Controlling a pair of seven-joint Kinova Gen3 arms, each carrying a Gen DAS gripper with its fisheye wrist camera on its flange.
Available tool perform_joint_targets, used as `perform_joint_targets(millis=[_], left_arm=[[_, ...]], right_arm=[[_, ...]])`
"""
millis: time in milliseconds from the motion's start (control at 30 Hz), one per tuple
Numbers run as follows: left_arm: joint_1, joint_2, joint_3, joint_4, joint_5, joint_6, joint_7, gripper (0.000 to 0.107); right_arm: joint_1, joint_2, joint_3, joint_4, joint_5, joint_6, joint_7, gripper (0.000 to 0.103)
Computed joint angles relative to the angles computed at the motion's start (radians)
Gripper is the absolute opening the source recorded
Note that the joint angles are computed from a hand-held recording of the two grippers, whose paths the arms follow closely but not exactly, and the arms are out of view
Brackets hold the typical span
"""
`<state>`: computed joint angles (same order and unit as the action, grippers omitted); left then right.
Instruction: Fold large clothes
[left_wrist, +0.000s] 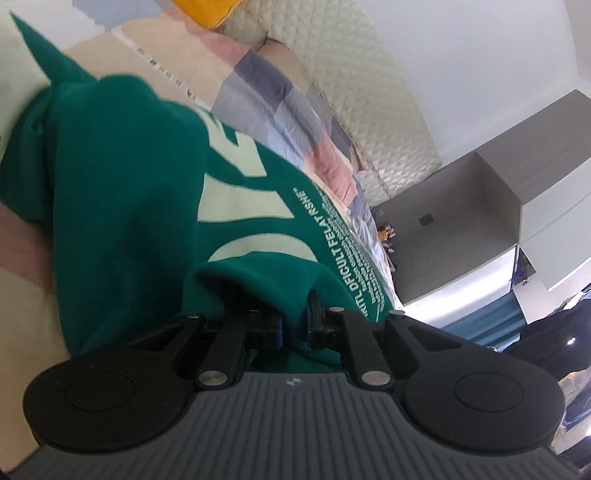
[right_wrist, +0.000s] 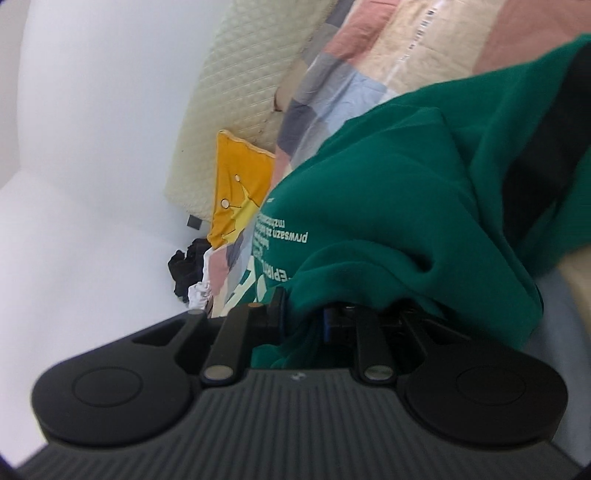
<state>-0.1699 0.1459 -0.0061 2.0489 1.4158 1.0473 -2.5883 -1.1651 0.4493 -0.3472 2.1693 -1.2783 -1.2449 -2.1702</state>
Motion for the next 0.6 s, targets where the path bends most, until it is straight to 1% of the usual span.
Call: perform_joint_targets(millis=[67,100,133,200,233,300,367,433,467,500,533,600], left_arm=[[-0.01,0.011,-0.004,-0.011,-0.007,0.027,0.005,0.022],[-0.019,0.013,-0.007,-0.013,-0.006,0.046,0.005,0.035],[-0.028,0.013,-0.01,-0.009,0.001,0.061,-0.002,0.056],[-0.058,-0.02,-0.028,0.023,0.011,0.106,-0.018,0.071],[-0.076,-0.033,-0.031,0.037,0.011,0.122,-0.026,0.074],[-0.093,-0.084,-0.064,0.061,-0.028,0.166,-0.014,0.077],[-0.105,-0.129,-0.085,0.077,-0.069,0.186,-0.015,0.078],[-0.105,-0.177,-0.098,0.081,-0.122,0.198,-0.01,0.079],[-0.098,-0.196,-0.098,0.078,-0.147,0.192,-0.008,0.079],[-0.087,-0.219,-0.094,0.079,-0.168,0.177,0.0,0.079],[-0.074,-0.245,-0.09,0.08,-0.198,0.156,0.007,0.079],[-0.032,-0.294,-0.067,0.082,-0.267,0.094,0.026,0.08]], right_arm=[[0.006,-0.003,0.002,-0.006,-0.001,0.008,0.007,0.023],[0.008,-0.005,0.003,-0.013,-0.004,0.013,0.021,0.023],[0.012,-0.006,0.004,-0.023,-0.007,0.021,0.038,0.023],[0.011,-0.006,0.002,-0.027,-0.012,0.023,0.046,0.023],[0.01,-0.008,0.0,-0.027,-0.018,0.023,0.049,0.023],[0.008,-0.013,-0.003,-0.025,-0.024,0.022,0.053,0.023],[0.01,-0.015,-0.003,-0.027,-0.025,0.026,0.063,0.023],[0.011,-0.019,-0.003,-0.029,-0.028,0.032,0.08,0.026],[0.011,-0.025,-0.005,-0.032,-0.035,0.038,0.095,0.031],[0.01,-0.029,-0.008,-0.033,-0.037,0.042,0.104,0.042],[0.009,-0.035,-0.009,-0.035,-0.036,0.047,0.12,0.049],[0.001,-0.042,-0.011,-0.035,-0.02,0.044,0.143,0.08]])
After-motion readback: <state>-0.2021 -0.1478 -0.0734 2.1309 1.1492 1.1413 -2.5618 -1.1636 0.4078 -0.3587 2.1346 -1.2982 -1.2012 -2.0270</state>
